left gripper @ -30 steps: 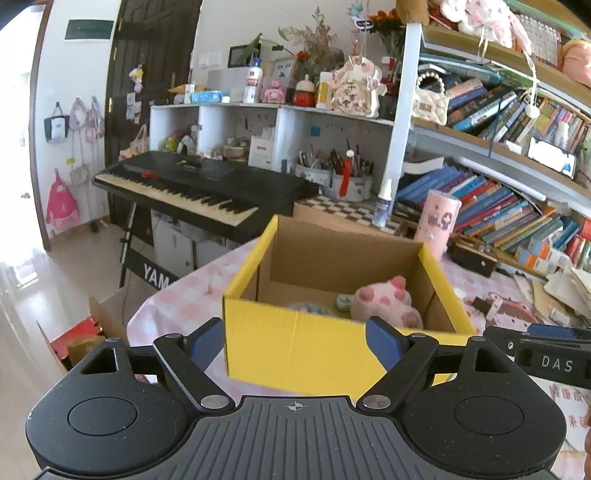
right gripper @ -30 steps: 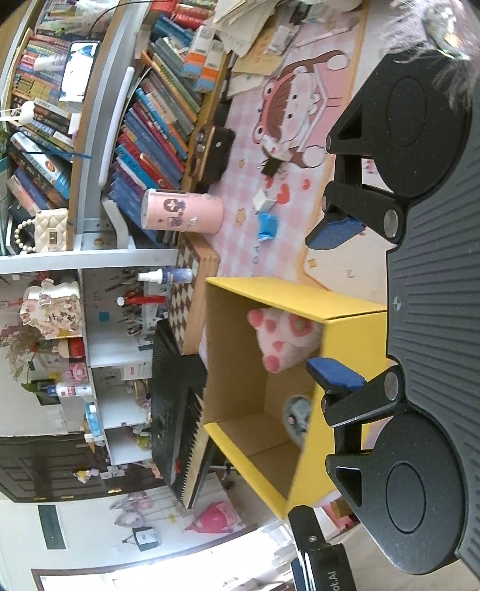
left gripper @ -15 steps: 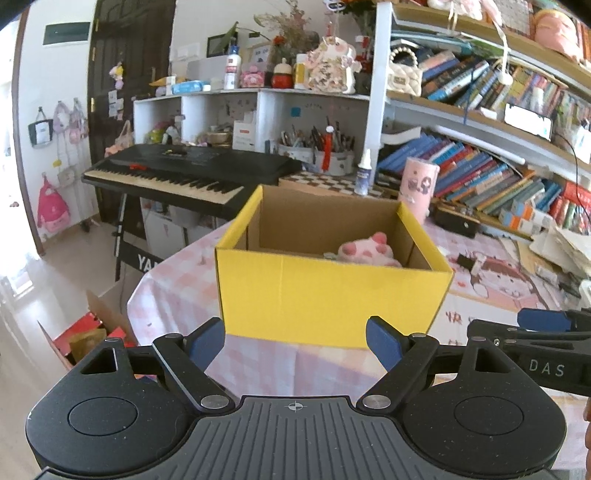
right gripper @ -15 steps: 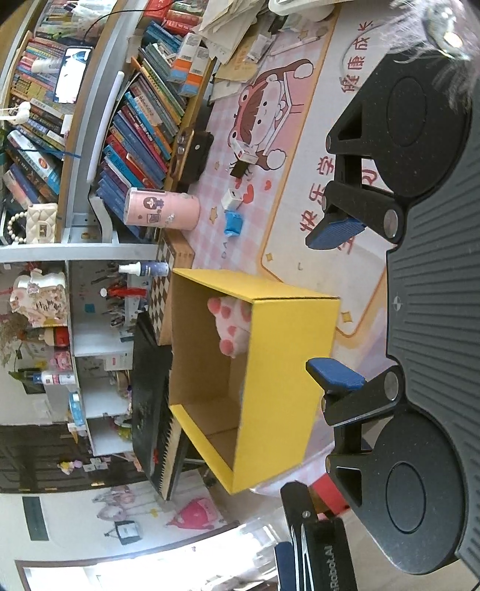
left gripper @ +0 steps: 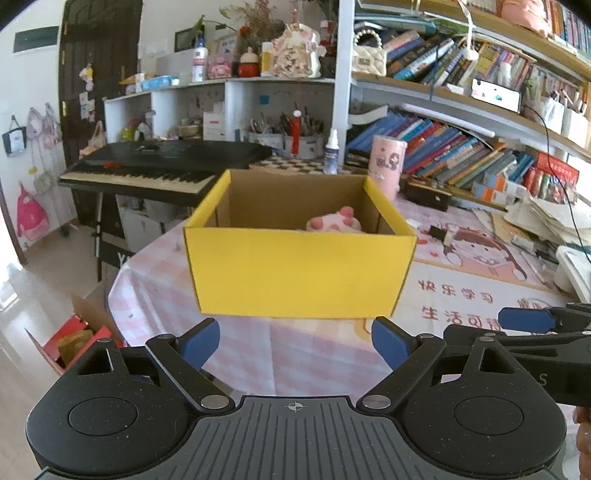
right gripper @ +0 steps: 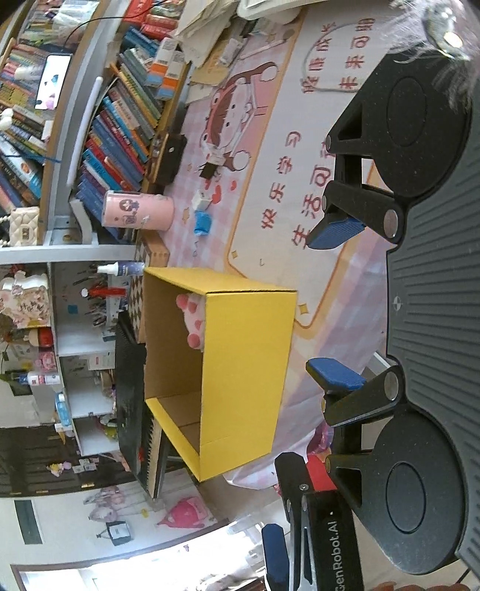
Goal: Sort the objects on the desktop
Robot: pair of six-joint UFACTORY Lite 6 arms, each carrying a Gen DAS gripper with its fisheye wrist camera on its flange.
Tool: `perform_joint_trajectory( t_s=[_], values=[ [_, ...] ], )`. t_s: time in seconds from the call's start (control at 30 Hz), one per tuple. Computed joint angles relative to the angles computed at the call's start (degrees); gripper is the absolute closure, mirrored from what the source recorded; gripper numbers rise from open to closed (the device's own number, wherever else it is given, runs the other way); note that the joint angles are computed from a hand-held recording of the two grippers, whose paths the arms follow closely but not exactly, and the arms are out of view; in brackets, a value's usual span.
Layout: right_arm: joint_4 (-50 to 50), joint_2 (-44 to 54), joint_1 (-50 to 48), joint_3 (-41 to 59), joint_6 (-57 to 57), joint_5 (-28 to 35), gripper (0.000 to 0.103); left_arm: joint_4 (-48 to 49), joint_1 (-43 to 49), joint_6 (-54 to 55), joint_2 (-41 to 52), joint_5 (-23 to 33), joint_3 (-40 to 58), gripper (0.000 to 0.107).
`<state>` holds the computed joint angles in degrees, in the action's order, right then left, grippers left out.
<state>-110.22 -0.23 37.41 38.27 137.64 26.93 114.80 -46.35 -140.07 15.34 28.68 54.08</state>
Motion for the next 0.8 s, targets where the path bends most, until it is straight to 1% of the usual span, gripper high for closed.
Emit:
perform_joint_trajectory(
  t_s=[0.23,0.47,0.8],
  values=[
    [3.86,-2.15,1.25,-2.47,-1.28,1.17,0.04,1.75,-0.42,-1.92,0.54,-1.84,0.0,0.015],
    [10.08,-6.02,2.12,-6.11,-5.15,3.45,0.04,5.7,-0.85,-5.22,3.44,-4.64,2.76,0.015],
    [14.85,-11.53,-0.18,-11.07,-6.92,4.79,0.04,6.32,-2.62,-1.99,8.8,-7.66,9.97,0.015]
  ],
)
